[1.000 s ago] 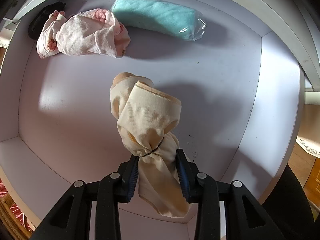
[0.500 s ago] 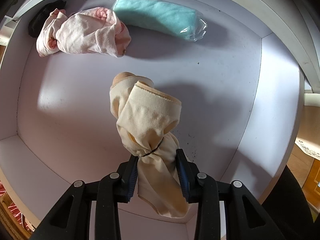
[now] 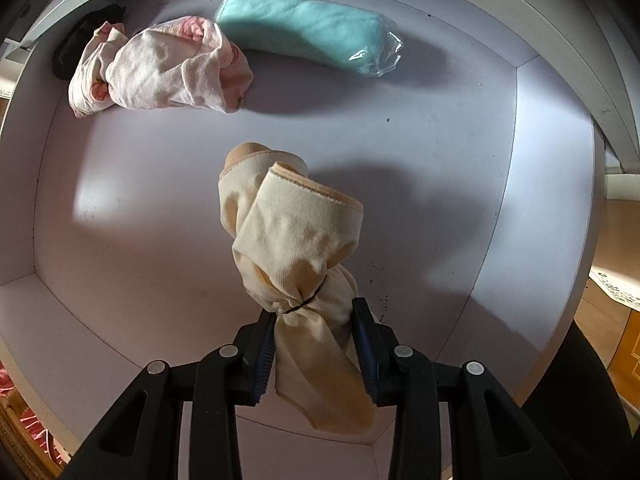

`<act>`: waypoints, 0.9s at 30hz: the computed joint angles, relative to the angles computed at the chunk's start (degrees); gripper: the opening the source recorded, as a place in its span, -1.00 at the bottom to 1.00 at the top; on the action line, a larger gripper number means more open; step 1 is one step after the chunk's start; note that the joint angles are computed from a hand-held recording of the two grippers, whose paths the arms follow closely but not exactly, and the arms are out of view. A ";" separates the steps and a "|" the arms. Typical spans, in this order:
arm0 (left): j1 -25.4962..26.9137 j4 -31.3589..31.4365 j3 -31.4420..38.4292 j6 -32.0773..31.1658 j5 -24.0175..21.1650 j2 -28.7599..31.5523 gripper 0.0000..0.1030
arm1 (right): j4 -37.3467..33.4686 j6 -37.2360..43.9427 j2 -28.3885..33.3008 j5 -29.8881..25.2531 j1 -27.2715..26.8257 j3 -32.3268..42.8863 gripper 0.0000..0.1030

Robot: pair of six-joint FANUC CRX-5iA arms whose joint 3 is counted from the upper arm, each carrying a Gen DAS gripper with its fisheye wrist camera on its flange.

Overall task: Organize soft objects
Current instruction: 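Move the open left tool back into the drawer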

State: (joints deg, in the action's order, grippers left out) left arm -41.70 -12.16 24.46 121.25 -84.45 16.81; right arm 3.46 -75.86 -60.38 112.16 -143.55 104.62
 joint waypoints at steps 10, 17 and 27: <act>0.19 -5.94 5.79 -15.70 -4.96 9.76 0.62 | -0.85 -0.71 0.69 -0.67 -0.50 1.75 -0.30; 2.26 -5.29 7.10 -20.28 -4.20 12.53 0.66 | -1.75 -0.77 0.68 -0.92 -1.49 2.14 -0.30; 8.03 7.92 -3.66 -18.86 1.59 8.23 0.79 | -1.83 -1.03 -1.48 1.03 -2.25 -1.58 -0.30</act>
